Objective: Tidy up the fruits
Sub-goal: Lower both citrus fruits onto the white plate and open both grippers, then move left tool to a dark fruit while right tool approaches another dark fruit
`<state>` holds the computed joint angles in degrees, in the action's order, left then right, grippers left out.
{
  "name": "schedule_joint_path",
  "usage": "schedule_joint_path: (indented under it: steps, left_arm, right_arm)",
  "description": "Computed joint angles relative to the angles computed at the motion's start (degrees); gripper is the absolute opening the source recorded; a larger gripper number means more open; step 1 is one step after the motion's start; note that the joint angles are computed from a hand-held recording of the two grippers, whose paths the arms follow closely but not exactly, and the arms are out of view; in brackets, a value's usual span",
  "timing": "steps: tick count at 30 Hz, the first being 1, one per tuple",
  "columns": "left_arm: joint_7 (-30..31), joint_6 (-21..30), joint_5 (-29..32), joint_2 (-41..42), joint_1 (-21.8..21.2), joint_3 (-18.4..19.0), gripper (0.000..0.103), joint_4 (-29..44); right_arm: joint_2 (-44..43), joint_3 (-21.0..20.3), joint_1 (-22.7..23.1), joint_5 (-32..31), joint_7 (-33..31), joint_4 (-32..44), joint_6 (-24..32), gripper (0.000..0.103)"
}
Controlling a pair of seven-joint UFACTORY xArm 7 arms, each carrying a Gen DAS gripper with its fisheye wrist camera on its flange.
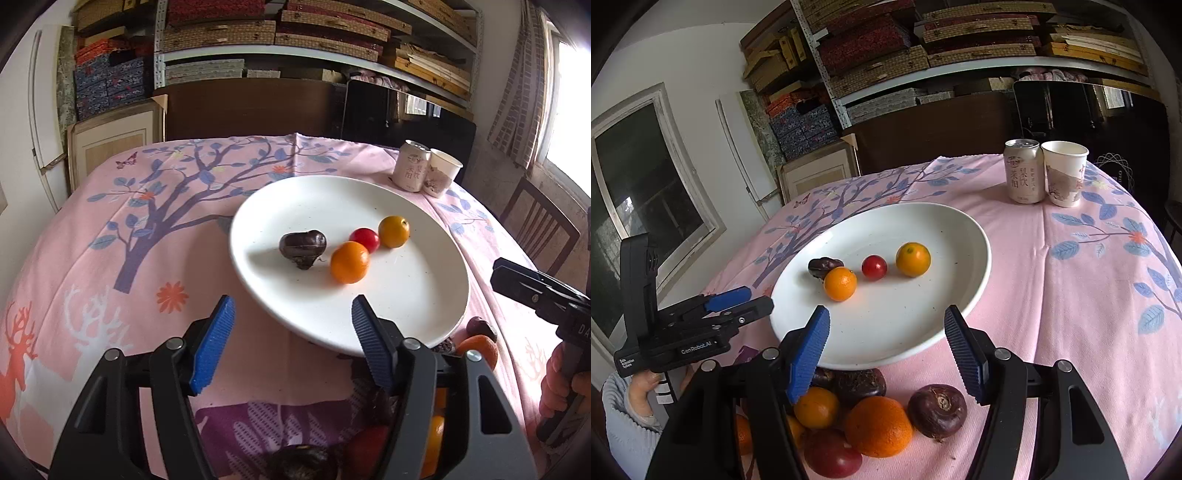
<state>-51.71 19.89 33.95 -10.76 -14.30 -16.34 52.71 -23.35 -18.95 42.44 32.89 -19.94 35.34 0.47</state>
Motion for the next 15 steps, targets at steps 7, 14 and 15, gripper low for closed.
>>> schedule_joint_path:
  steps: [7, 14, 15]
  left_arm:
    - [3.0, -1.9, -9.6, -10.0, -1.1, 0.7, 0.072, -11.2]
    - [2.9, 2.4, -10.4, -15.1, 0.9, -4.4, 0.083, -15.5]
    - [3.4, 2.3, -11.1, -15.0, 0.6, -4.0, 0.083, -15.6]
  right_arm:
    - [-6.7, 1.3, -4.1, -1.6, 5.6, -6.7, -2.7, 0.078]
    - [-9.5, -0.4, -4.1, -5.5, 10.2, -9.6, -3.1, 0.079]
    - [-9.5, -0.3, -4.3, -6.3, 10.8, -9.8, -3.0, 0.079]
